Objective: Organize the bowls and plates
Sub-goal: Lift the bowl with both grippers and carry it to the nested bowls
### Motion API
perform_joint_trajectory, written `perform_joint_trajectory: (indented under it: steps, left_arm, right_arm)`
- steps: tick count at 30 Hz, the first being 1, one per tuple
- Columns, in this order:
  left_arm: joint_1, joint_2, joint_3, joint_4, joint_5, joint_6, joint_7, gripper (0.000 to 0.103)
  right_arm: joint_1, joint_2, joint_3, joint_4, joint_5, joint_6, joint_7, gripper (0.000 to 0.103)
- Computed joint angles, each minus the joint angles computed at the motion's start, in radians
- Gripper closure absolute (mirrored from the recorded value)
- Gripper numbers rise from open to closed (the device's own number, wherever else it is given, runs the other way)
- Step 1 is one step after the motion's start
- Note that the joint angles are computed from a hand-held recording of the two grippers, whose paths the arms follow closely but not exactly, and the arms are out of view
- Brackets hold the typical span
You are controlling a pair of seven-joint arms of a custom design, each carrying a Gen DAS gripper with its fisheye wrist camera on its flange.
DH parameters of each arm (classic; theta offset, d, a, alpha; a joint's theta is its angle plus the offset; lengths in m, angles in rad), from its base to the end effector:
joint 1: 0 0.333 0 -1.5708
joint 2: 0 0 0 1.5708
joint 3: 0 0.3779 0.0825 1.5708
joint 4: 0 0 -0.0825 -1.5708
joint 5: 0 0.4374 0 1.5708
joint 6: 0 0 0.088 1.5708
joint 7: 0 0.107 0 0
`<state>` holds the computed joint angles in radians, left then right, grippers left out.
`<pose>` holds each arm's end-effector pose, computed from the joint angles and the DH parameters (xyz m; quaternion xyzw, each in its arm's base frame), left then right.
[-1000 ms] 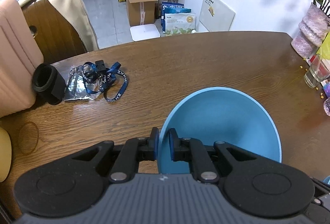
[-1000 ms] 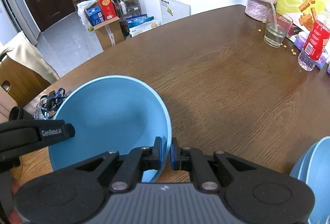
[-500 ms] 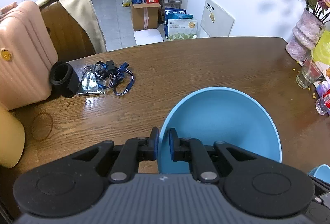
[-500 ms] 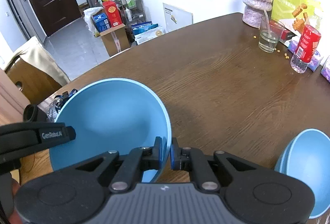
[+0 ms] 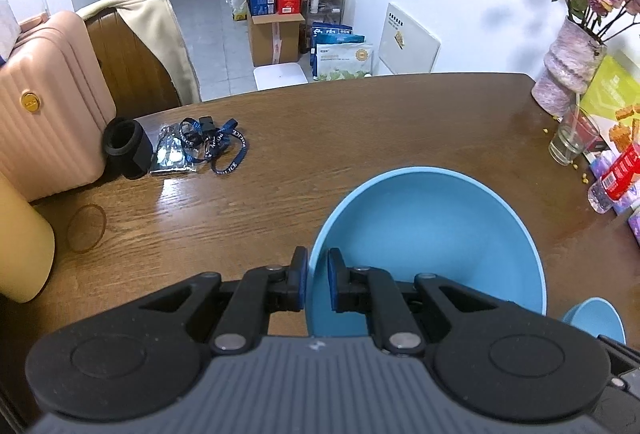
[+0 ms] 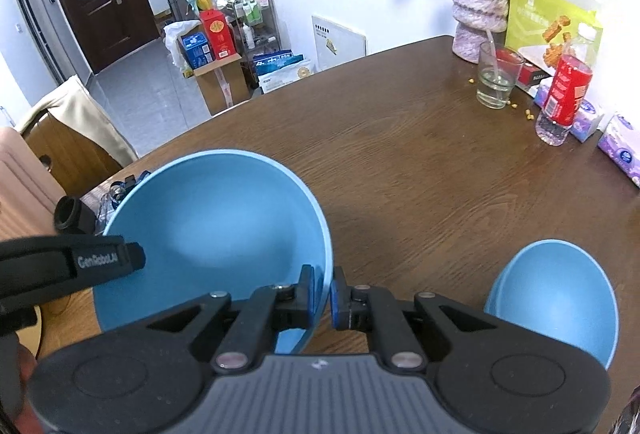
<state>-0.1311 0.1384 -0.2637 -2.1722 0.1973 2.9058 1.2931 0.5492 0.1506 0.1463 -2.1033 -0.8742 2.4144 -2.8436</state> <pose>0.5919 -0.2542 0.4253 -0.5738 0.7631 -0.2516 0.1585 0.4914 0.4017 0.3930 -0.4641 0.8313 -0.2241 0.2083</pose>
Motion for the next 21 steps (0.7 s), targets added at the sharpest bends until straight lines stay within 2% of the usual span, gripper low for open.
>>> perform_joint_trajectory:
  steps: [8, 21]
  left_arm:
    - [-0.021, -0.059, 0.001, -0.054, -0.018, 0.007, -0.009, 0.092]
    - [-0.09, -0.132, 0.02, -0.114, -0.014, 0.011, -0.034, 0.092]
  right_arm:
    - [0.0, -0.058, 0.014, -0.055, 0.0, -0.006, 0.014, 0.095]
    - [-0.012, -0.155, 0.043, -0.159, 0.011, -0.014, 0.042, 0.095]
